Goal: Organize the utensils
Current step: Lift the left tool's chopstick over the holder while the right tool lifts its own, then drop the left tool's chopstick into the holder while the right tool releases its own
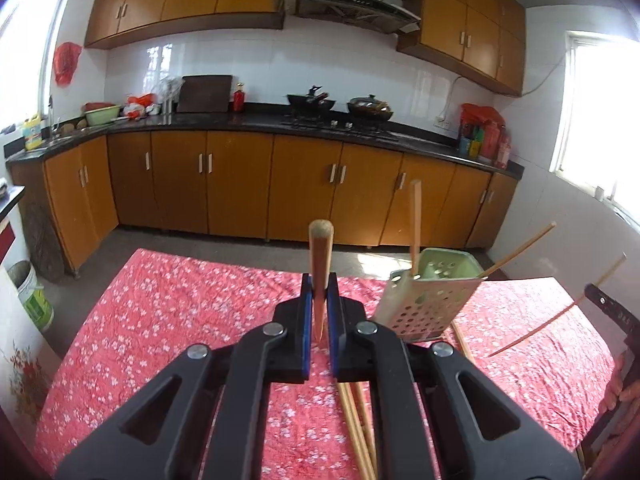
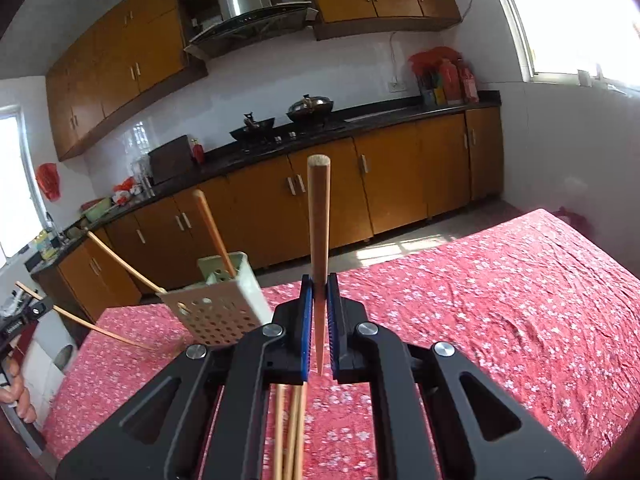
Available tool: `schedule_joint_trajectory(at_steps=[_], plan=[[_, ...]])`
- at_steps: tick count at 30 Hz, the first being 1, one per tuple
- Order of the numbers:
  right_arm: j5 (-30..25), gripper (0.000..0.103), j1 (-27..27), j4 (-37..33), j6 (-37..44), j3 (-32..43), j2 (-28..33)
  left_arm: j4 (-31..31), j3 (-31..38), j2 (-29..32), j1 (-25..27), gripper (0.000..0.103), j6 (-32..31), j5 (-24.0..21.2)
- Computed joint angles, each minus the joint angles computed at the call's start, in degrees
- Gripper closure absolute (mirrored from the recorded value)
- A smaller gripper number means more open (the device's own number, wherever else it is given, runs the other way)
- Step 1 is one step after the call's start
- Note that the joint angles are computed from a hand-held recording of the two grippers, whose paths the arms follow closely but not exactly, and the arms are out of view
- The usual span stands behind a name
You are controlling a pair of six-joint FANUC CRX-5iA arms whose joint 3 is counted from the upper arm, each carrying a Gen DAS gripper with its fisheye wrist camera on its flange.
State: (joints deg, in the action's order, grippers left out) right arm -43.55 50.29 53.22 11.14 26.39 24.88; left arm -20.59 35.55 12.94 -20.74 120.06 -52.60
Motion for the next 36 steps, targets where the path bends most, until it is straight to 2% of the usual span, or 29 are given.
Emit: schedule_joint_trajectory(at_steps=[5, 8, 11, 14, 19, 22, 24, 26, 31, 33, 36], plan=[[5.24, 0.095, 0.48, -6.55, 7.44, 6.21, 0.74, 3.33, 3.5, 0.98, -1.26, 0.095, -4.88, 2.15], [7.39, 0.095, 0.84, -2.99, 7.29, 8.56, 1.89, 2.84, 5.46, 1.61, -2.33, 0.095, -4.68, 3.87], [8.25, 0.095, 0.67, 3.37, 3.49, 10.15, 3.59, 0.32, 9.23, 3.66, -3.79, 0.095, -1.61, 5.82], [8.35, 0.095, 0.16, 6.25, 0.98, 13.66, 6.32, -1.53, 13.68, 6.36, -4.46, 0.095, 1.93, 6.81], [7.96, 0.095, -0.69, 11.46, -2.64, 17.84, 10.3, -7.54, 21.54, 10.94, -5.78, 0.095, 7.55, 7.05], [7.05, 0.095, -0.94, 14.17, -3.2, 20.22, 12.8, -9.38, 25.31, 13.89, -6.05, 0.095, 8.19, 6.48], [6.43, 0.095, -0.92, 12.59, -1.29, 22.14, 14.23, -8.36, 27.84, 16.25, -5.68, 0.095, 7.16, 5.54], [4.95, 0.095, -0.83, 8.12, 3.04, 26.25, 16.73, -7.12, 30.19, 18.62, -5.25, 0.095, 6.05, 4.58], [-0.45, 0.095, -0.35, -2.49, 13.51, 37.88, 22.73, -2.5, 30.74, 21.4, -3.45, 0.095, 3.75, 4.08], [-1.65, 0.095, -0.25, -4.16, 14.85, 39.15, 23.26, -1.75, 32.19, 22.63, -3.2, 0.095, 2.96, 2.31], [-1.6, 0.094, -0.1, -4.75, 15.32, 37.97, 22.4, -1.27, 33.17, 23.35, -2.9, 0.088, 3.08, 0.7]])
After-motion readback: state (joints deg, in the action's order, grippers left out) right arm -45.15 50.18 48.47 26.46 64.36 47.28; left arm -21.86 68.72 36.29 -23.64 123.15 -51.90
